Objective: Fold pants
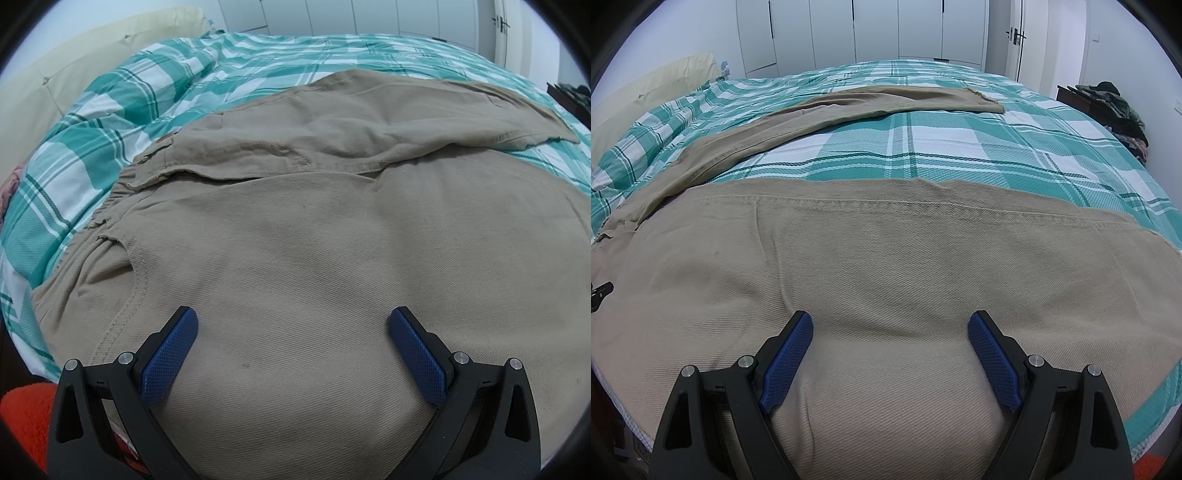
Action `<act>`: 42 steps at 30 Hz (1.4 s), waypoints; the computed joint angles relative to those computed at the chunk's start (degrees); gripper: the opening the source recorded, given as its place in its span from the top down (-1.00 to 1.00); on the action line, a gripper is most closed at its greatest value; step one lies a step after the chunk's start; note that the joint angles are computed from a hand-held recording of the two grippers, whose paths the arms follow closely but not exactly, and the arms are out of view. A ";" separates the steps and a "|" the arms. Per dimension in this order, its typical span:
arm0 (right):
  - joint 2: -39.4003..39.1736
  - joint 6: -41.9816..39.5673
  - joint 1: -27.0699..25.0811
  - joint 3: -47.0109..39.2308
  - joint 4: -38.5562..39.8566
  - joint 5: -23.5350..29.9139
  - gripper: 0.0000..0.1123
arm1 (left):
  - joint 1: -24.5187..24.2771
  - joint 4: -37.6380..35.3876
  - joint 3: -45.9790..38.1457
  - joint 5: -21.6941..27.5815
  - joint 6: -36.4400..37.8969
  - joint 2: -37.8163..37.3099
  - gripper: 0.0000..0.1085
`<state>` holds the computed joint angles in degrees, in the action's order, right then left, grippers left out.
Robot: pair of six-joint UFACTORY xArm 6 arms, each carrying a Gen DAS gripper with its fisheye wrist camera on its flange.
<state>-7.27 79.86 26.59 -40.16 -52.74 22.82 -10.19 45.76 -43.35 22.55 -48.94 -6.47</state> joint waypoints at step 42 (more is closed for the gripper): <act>61.74 -53.01 -29.83 -80.60 77.33 0.27 0.84 | 0.77 -17.96 -38.40 -7.58 14.41 36.25 -0.89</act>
<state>54.47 26.84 -3.25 -120.76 24.59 23.09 -9.42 27.81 -81.74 14.97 -34.53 29.78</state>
